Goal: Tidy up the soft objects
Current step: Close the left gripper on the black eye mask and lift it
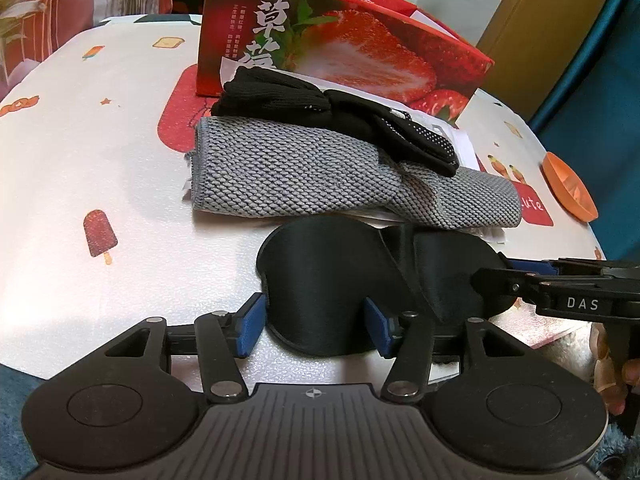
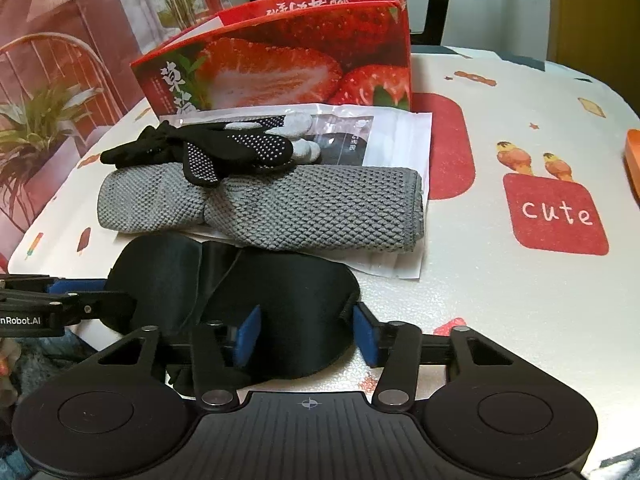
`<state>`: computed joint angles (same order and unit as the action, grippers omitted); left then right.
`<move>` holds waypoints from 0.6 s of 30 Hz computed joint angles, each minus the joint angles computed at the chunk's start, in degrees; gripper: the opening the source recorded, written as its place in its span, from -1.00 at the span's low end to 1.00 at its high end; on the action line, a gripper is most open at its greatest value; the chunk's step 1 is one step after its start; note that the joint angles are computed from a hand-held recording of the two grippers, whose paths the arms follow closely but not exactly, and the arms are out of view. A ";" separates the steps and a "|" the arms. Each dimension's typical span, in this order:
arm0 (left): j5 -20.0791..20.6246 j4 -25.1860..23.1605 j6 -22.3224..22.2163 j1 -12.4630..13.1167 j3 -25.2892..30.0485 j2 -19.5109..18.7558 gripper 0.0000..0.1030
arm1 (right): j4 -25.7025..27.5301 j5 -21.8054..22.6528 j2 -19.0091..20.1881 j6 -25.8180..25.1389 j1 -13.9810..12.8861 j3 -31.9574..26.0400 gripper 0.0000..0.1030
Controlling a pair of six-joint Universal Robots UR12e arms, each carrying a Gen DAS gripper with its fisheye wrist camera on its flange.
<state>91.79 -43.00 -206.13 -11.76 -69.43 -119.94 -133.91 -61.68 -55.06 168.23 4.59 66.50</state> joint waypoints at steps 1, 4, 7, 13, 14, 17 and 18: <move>-0.03 0.04 -0.09 0.01 -0.02 0.01 0.11 | 0.00 0.25 0.02 0.09 -0.05 -0.02 -0.18; -0.43 0.47 -0.71 0.16 -0.25 0.10 0.12 | -0.11 0.79 -0.07 -0.17 -0.09 0.17 -0.24; -0.42 0.85 -1.32 0.29 -0.64 0.31 0.17 | -0.04 1.28 -0.12 -0.64 -0.05 0.26 -0.26; -0.35 0.61 -0.52 0.17 -0.42 0.18 0.26 | 0.30 2.25 -0.17 -1.60 -0.04 0.28 -0.26; -0.36 0.62 -0.51 0.18 -0.42 0.18 0.26 | 0.30 2.39 -0.18 -1.56 -0.06 0.29 -0.26; 0.37 0.81 -1.15 0.15 -0.64 0.30 0.02 | 0.11 3.18 -0.26 -1.34 -0.17 0.45 -0.26; 0.80 0.85 -1.76 0.14 -0.74 0.37 -0.06 | 0.01 3.46 -0.29 -1.32 -0.21 0.46 -0.26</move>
<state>92.59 -42.15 -207.89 -11.61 -70.17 -119.57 -133.90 -58.22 -55.35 166.90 4.38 66.97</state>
